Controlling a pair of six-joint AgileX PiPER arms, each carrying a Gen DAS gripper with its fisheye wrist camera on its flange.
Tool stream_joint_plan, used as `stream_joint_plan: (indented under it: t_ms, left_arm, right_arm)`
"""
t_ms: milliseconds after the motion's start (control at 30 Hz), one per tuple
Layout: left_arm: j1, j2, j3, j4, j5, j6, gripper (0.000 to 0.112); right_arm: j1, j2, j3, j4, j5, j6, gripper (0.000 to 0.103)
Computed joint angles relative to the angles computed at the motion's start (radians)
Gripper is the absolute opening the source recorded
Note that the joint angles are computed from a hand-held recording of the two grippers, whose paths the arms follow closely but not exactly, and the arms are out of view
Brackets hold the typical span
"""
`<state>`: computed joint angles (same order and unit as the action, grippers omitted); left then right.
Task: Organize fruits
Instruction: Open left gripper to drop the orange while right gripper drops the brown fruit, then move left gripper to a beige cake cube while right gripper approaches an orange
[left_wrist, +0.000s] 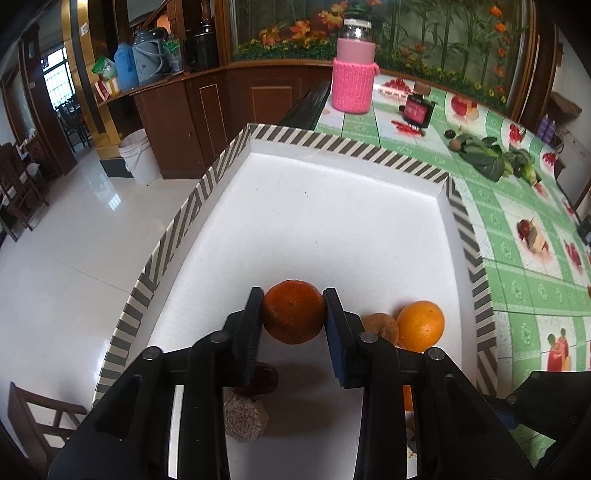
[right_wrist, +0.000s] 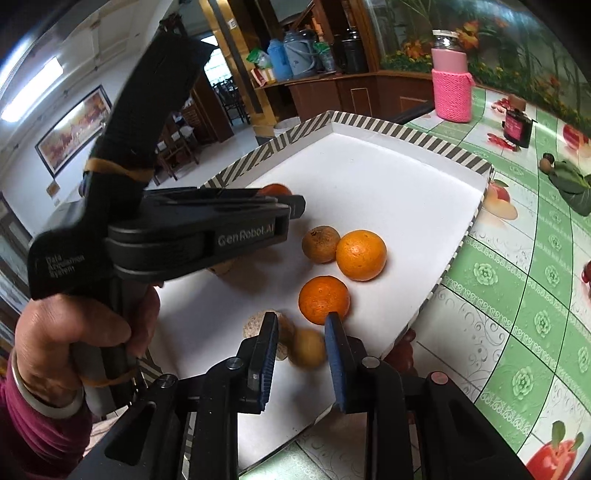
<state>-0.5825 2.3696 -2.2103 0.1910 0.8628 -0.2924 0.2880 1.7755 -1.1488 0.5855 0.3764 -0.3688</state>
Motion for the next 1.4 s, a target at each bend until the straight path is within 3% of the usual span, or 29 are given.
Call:
stream_joint_plan:
  t_ms: [100, 233, 533, 733, 967, 1400]
  left_arm:
    - [0.0, 0.032, -0.061, -0.003, 0.054, 0.011, 0.036]
    - [0.0, 0.004, -0.014, 0.009, 0.017, -0.008, 0.068]
    - [-0.007, -0.101, 0.143, 0.067, -0.101, -0.124, 0.069]
    - [-0.038, -0.174, 0.252, 0.111, -0.191, -0.18, 0.069]
    - [-0.079, -0.204, 0.305, 0.169, -0.228, -0.246, 0.069]
    - [-0.191, -0.187, 0.26, 0.194, -0.213, -0.254, 0.069]
  right_arm:
    - [0.013, -0.015, 0.012, -0.043, -0.017, 0.041, 0.028]
    - [-0.002, -0.051, 0.049, 0.053, -0.04, -0.045, 0.029]
    - [-0.058, -0.154, 0.138, 0.149, -0.067, -0.123, 0.03]
    - [-0.087, -0.197, 0.177, 0.068, -0.09, -0.032, 0.03]
    - [-0.112, -0.229, 0.212, -0.007, -0.099, 0.036, 0.03]
    - [-0.244, -0.343, 0.329, 0.082, -0.095, -0.064, 0.03]
